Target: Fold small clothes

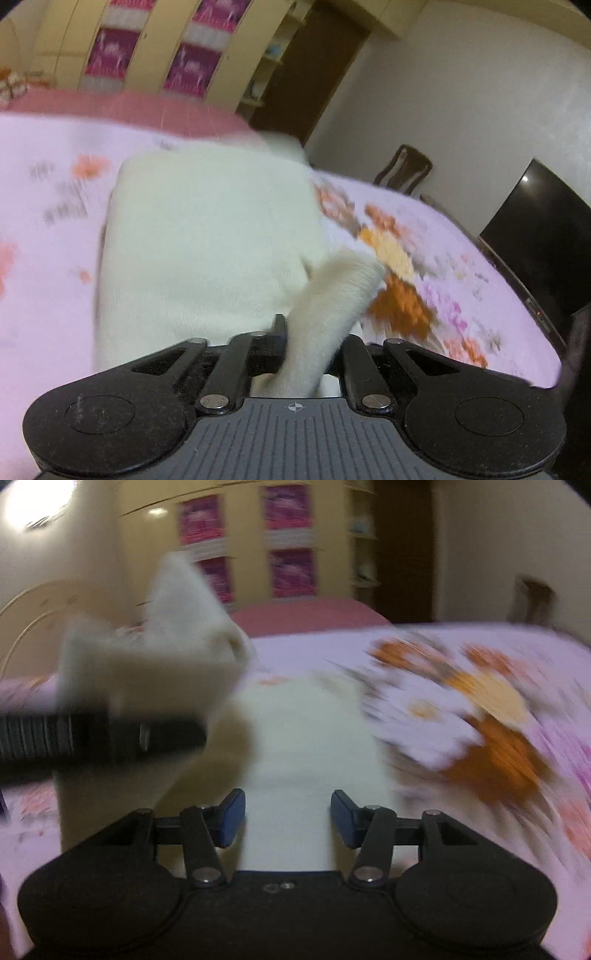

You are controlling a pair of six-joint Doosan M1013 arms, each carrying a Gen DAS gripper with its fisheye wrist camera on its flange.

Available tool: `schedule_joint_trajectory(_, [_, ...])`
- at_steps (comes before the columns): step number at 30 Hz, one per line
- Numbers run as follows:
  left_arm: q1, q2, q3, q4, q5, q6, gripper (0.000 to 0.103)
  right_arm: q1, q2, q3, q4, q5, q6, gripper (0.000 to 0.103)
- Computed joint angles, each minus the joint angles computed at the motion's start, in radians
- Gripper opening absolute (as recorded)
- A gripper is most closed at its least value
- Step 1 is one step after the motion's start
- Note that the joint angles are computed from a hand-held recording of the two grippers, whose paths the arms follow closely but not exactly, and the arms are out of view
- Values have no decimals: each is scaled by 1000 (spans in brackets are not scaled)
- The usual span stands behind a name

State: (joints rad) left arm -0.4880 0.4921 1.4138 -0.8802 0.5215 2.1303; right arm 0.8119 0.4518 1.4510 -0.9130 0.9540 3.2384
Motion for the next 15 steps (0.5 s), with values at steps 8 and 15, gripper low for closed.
schedule_joint_trajectory(8, [-8,-110,114,-47,-40,79,85,18,-103,125,-14,-41,167,52])
schedule_joint_trajectory(15, [40,-144,160,202,-134,-230,85,-31,-105,119,-27,-216,237,61])
